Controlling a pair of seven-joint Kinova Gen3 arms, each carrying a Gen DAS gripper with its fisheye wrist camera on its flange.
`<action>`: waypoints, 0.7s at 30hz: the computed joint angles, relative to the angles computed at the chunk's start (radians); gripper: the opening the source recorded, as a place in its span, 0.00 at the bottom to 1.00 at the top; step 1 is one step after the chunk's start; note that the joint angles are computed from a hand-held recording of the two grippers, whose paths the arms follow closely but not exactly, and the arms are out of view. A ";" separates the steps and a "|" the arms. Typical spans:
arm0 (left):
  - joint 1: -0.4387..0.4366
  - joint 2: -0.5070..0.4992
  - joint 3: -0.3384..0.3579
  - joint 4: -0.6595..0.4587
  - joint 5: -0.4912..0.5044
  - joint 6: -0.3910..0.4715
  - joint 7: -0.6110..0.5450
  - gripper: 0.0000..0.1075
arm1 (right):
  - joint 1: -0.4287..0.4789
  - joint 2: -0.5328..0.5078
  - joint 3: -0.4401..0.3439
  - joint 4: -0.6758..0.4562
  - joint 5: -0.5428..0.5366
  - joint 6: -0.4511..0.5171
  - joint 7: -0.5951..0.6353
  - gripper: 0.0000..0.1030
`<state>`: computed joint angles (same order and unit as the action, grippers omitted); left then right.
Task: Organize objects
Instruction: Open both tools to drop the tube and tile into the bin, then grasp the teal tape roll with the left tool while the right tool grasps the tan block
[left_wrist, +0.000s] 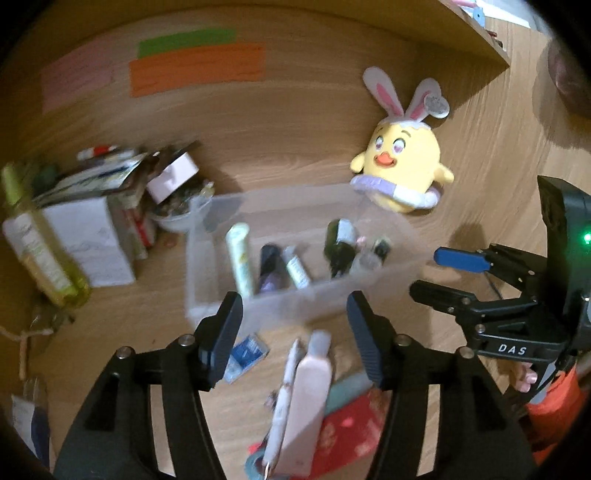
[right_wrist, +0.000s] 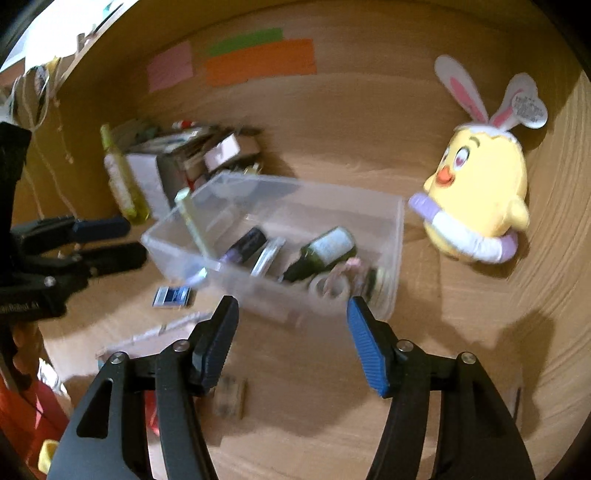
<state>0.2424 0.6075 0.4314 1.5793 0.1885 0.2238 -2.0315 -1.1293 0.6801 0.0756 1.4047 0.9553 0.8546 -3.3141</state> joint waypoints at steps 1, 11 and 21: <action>-0.013 -0.005 0.006 0.021 0.004 -0.009 -0.003 0.55 | -0.001 0.006 -0.005 -0.002 -0.005 0.002 0.004 0.56; -0.159 -0.074 0.059 0.280 -0.008 -0.163 0.039 0.60 | -0.012 0.043 -0.012 0.035 -0.082 -0.109 -0.039 0.56; -0.292 -0.035 0.164 0.386 -0.120 -0.189 0.114 0.63 | -0.007 0.103 -0.003 -0.045 -0.213 -0.101 0.094 0.56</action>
<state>-0.0499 0.5728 0.5951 1.9654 0.0686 0.0351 -1.9174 -1.1359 0.7833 0.0726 1.3593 0.7422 0.7540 -3.2204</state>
